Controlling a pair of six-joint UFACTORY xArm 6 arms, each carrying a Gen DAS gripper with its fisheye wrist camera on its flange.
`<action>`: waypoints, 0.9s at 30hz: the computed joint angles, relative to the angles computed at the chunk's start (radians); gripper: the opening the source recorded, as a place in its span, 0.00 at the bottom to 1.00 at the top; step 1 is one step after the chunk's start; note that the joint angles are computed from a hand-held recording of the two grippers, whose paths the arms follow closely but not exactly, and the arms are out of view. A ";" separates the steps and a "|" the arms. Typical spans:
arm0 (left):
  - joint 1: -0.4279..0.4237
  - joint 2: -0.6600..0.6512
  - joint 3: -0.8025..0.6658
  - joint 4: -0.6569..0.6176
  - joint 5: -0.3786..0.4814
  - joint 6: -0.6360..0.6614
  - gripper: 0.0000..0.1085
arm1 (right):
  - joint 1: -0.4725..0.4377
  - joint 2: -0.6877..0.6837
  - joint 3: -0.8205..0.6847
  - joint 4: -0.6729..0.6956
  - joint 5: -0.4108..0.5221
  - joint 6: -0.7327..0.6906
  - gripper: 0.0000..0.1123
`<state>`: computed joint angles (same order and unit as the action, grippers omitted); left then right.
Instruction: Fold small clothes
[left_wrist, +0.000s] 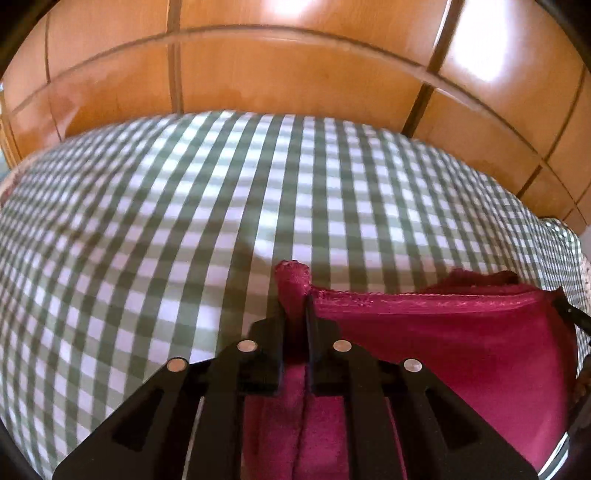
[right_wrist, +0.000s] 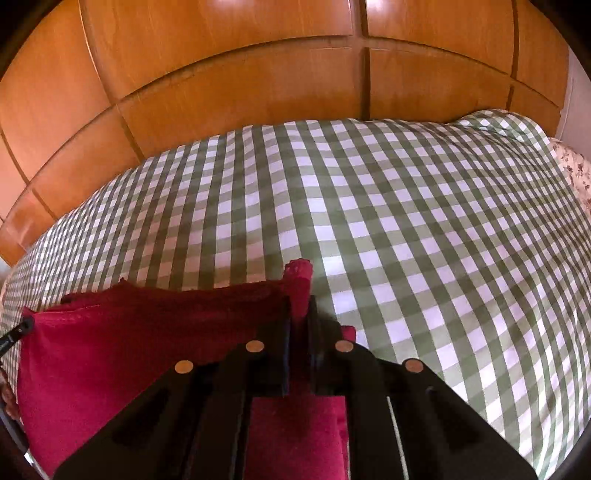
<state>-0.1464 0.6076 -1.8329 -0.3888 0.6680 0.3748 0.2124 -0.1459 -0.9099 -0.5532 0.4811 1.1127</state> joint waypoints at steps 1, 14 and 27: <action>0.005 -0.016 0.019 0.004 -0.017 -0.024 0.24 | 0.003 -0.018 0.004 -0.036 0.015 0.035 0.34; -0.073 -0.307 0.400 -0.278 -0.164 0.397 0.28 | 0.205 0.177 -0.218 0.212 -0.055 -0.352 0.35; -0.078 -0.125 0.260 0.007 -0.186 0.035 0.28 | 0.201 0.418 -0.441 0.159 0.042 -0.305 0.00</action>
